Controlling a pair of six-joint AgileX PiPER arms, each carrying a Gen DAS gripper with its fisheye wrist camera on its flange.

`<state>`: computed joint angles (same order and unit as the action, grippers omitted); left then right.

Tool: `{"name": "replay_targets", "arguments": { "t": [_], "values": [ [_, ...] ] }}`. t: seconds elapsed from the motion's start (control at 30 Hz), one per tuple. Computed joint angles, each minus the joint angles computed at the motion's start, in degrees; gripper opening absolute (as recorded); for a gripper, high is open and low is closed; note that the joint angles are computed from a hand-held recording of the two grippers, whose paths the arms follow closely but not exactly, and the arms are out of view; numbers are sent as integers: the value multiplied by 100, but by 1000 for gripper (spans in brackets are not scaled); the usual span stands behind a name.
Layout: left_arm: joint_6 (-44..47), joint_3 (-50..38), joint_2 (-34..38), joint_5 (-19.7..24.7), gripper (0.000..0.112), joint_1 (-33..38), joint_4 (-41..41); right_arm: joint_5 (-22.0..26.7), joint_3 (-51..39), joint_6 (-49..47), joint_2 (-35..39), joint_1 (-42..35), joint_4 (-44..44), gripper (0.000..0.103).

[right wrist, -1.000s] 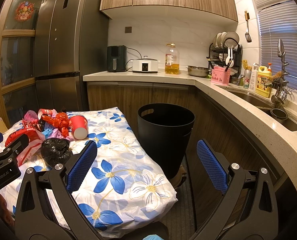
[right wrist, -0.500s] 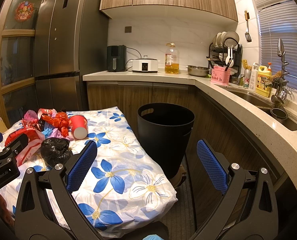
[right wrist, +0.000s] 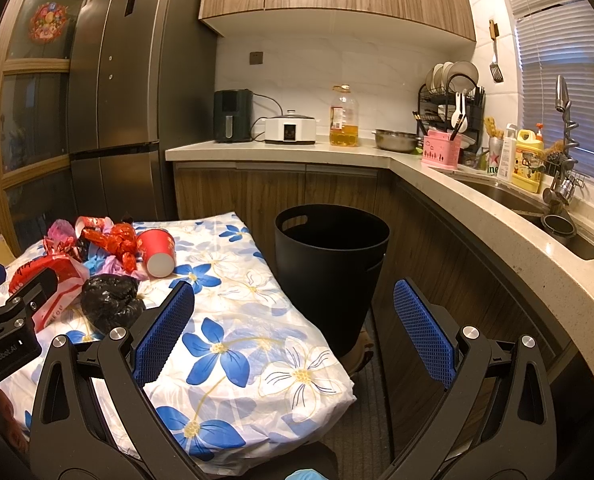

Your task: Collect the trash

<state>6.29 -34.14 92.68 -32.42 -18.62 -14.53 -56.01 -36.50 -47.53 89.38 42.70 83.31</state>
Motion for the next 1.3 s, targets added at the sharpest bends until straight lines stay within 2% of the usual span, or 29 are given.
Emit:
{"name": "replay_targets", "arguments": {
  "t": [0.4,0.57,0.77,0.9,1.03,1.2,1.3],
  "values": [
    [-223,-32,59,-12,98,74,254,99,-6,23,25,-67,-45,99],
    [-589,4,178,-207,98,243,690,152,-22,167,124,-129,-210,99],
    [-1097,119,390,-633,98,706,1291,295,-106,736,536,-399,-903,99],
    [-1140,261,600,-1101,98,1017,1438,343,-230,1305,885,-531,-1524,98],
    [-1362,265,834,-1310,98,1389,1576,709,-599,1869,1371,-691,-2336,90],
    [-1408,83,1108,-1353,97,1740,1618,1204,-1274,2463,2104,-761,-3444,90],
    [-1494,-24,1251,-1407,97,1964,1794,1576,-1843,2581,2581,-783,-3923,85]
  ]
}}
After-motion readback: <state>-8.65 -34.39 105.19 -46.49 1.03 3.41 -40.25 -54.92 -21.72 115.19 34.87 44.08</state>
